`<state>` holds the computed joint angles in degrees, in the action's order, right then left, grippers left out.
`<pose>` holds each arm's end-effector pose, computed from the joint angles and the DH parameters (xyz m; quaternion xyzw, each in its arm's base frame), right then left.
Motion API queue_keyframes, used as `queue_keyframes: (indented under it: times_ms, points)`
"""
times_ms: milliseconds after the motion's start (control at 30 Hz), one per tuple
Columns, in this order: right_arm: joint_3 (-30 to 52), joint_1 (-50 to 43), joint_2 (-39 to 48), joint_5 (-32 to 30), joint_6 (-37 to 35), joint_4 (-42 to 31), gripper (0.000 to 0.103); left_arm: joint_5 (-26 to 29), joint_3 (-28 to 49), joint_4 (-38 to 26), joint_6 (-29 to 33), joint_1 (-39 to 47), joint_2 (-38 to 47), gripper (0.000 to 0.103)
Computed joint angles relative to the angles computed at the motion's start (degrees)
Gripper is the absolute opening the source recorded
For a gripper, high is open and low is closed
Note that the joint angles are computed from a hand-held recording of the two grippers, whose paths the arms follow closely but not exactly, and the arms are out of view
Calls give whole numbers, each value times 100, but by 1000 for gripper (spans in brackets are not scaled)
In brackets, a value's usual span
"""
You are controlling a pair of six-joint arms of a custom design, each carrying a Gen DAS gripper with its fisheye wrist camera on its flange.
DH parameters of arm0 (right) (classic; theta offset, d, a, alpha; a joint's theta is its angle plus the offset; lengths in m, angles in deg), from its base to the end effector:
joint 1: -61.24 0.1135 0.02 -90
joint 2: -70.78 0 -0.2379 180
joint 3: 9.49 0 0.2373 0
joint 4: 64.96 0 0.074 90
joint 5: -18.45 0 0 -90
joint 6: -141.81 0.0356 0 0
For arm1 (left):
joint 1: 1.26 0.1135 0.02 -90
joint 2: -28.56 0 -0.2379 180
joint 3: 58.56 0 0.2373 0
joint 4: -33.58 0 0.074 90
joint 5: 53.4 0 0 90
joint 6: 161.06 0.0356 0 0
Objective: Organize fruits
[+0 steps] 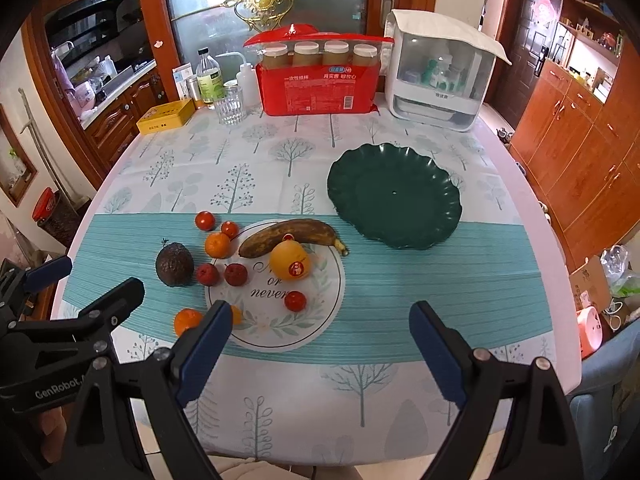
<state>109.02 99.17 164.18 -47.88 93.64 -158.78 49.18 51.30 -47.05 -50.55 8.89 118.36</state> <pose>0.2357 0.1656 0.3524 0.0706 0.9601 -0.0388 0.2680 0.2922 0.0444 0.3381 0.1145 0.9549 -0.0354 0.2715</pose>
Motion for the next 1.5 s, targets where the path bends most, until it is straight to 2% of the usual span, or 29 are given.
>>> queue_keyframes:
  times_ms: [267, 533, 833, 1033, 1167, 1300, 1500]
  points:
    - [142, 53, 309, -86, 331, 3, 90, 335, 102, 101, 500, 370, 251, 102]
    - [-216, -69, 340, -167, 431, 322, 89, 626, 642, 60, 731, 805, 1110, 102]
    - [-1159, -249, 297, -578, 462, 984, 75, 513, 913, 275, 1162, 977, 2083, 102]
    - [-2075, -483, 136, -837, 467, 1764, 69, 472, 1330, 213, 939, 813, 2879, 102]
    - [-2519, -758, 141, -1157, 300, 2297, 57, 400, 1463, 354, 682, 646, 3240, 102]
    - [-2669, -949, 338, -1296, 64, 2743, 49, 363, 1721, 336, 398, 504, 3649, 102]
    - [-2751, -1074, 767, -1538, -366, 3405, 46, 216, 1691, 551, 119, 352, 3915, 99]
